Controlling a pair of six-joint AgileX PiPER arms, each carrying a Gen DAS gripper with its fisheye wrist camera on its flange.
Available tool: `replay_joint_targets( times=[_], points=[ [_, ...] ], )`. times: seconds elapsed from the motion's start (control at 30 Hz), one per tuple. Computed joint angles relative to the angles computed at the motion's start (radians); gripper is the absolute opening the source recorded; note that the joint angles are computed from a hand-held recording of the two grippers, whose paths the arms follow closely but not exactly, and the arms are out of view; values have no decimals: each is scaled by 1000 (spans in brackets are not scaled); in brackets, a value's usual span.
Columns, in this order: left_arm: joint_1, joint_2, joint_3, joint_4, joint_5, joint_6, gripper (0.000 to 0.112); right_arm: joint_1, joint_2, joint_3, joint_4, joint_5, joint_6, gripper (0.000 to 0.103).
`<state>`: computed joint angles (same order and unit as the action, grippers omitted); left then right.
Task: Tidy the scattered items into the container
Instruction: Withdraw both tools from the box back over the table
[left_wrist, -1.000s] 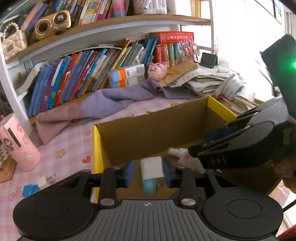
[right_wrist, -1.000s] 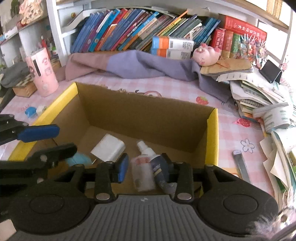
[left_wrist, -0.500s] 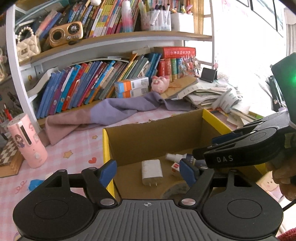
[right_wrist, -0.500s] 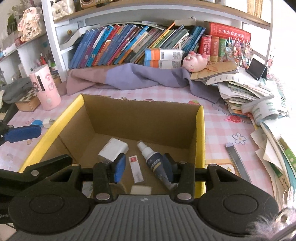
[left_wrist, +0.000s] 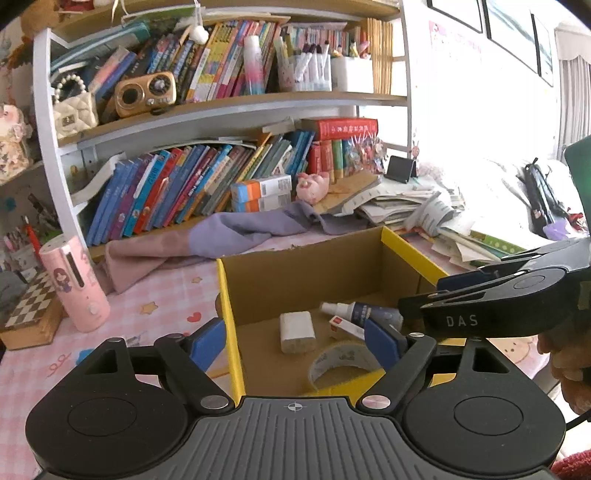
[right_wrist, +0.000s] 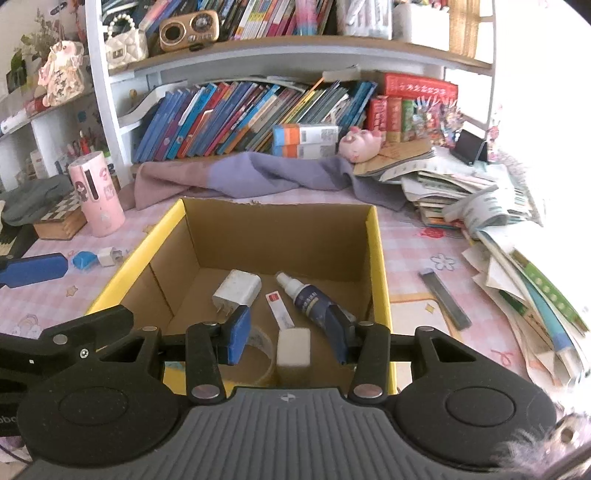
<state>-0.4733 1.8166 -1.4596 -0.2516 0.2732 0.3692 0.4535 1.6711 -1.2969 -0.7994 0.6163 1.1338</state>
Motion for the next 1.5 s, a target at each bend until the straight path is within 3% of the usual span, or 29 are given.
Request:
replay_joint_targets(
  times=[0.23, 0.5, 0.7, 1.1, 1.37, 1.5],
  points=[
    [27, -105, 156, -265, -27, 298, 86, 137, -54, 72, -119, 113, 204, 43],
    [100, -227, 311, -538, 6, 603, 86, 320, -75, 116, -198, 291, 418, 43],
    [166, -299, 404, -652, 58, 756, 89, 441, -58, 112, -208, 403, 527, 44],
    [291, -380, 510, -695, 186, 854, 90, 600, 35, 35, -145, 514, 585, 48],
    [365, -417, 555, -682, 224, 861, 94, 633, 84, -18, -99, 507, 580, 51],
    [398, -430, 574, -664, 232, 854, 94, 647, 105, -48, -93, 505, 564, 58]
  ],
)
